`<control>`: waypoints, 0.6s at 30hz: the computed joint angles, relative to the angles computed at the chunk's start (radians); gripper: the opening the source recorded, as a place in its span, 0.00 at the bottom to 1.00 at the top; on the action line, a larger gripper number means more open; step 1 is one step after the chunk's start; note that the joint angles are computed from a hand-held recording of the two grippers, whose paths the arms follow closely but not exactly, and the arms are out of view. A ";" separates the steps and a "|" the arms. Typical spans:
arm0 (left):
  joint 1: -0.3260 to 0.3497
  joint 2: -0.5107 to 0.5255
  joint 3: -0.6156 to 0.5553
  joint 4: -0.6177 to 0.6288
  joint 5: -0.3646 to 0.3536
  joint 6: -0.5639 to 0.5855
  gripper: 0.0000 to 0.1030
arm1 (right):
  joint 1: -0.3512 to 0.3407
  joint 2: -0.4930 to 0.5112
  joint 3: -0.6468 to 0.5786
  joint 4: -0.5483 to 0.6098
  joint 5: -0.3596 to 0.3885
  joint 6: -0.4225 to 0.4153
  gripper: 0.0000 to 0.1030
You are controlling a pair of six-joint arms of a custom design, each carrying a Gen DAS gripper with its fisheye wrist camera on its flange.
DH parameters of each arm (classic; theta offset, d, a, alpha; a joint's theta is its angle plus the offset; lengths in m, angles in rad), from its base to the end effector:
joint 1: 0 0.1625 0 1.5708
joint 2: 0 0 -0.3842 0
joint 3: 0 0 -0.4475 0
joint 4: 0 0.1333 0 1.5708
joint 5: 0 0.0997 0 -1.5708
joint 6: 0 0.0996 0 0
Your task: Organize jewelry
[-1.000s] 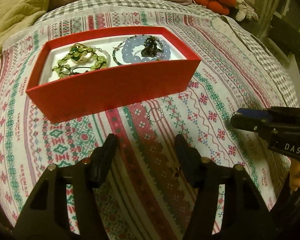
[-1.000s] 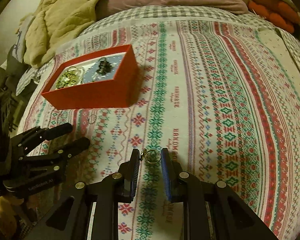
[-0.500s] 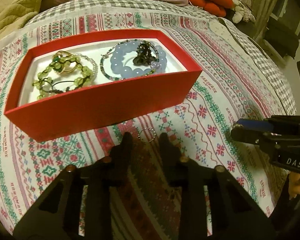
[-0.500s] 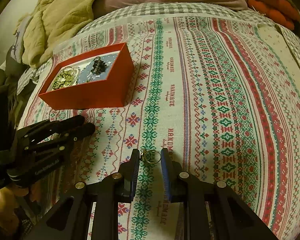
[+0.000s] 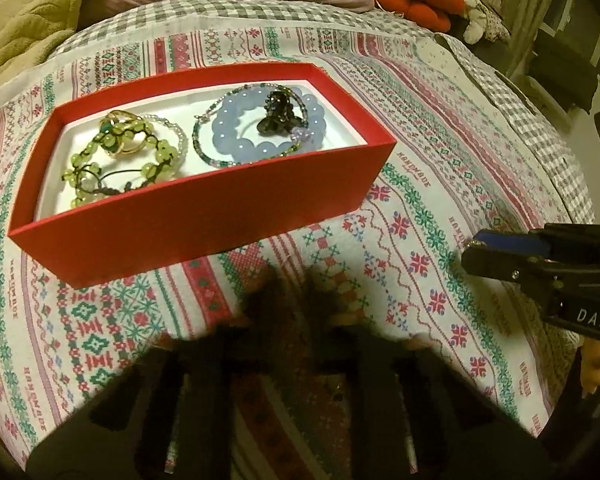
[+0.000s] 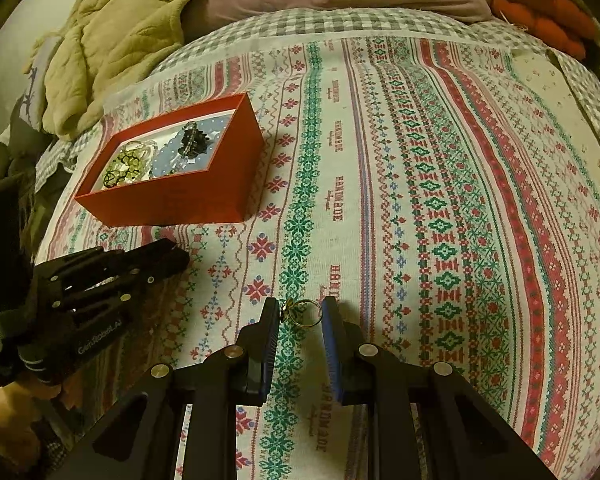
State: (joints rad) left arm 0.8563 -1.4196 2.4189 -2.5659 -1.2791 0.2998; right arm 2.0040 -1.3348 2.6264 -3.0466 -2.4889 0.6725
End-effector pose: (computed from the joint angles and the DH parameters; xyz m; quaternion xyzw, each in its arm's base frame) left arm -0.1392 -0.4077 0.0701 0.4808 0.8647 -0.0279 0.1426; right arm 0.1844 -0.2697 0.0647 -0.1470 -0.8814 0.3019 0.3322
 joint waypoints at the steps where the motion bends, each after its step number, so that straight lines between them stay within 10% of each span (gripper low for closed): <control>1: 0.001 -0.005 0.001 0.004 -0.001 -0.004 0.03 | 0.002 -0.001 -0.001 0.002 -0.001 0.001 0.21; 18: -0.037 -0.126 0.036 0.036 0.006 0.014 0.03 | 0.032 -0.001 -0.020 0.002 -0.021 0.004 0.21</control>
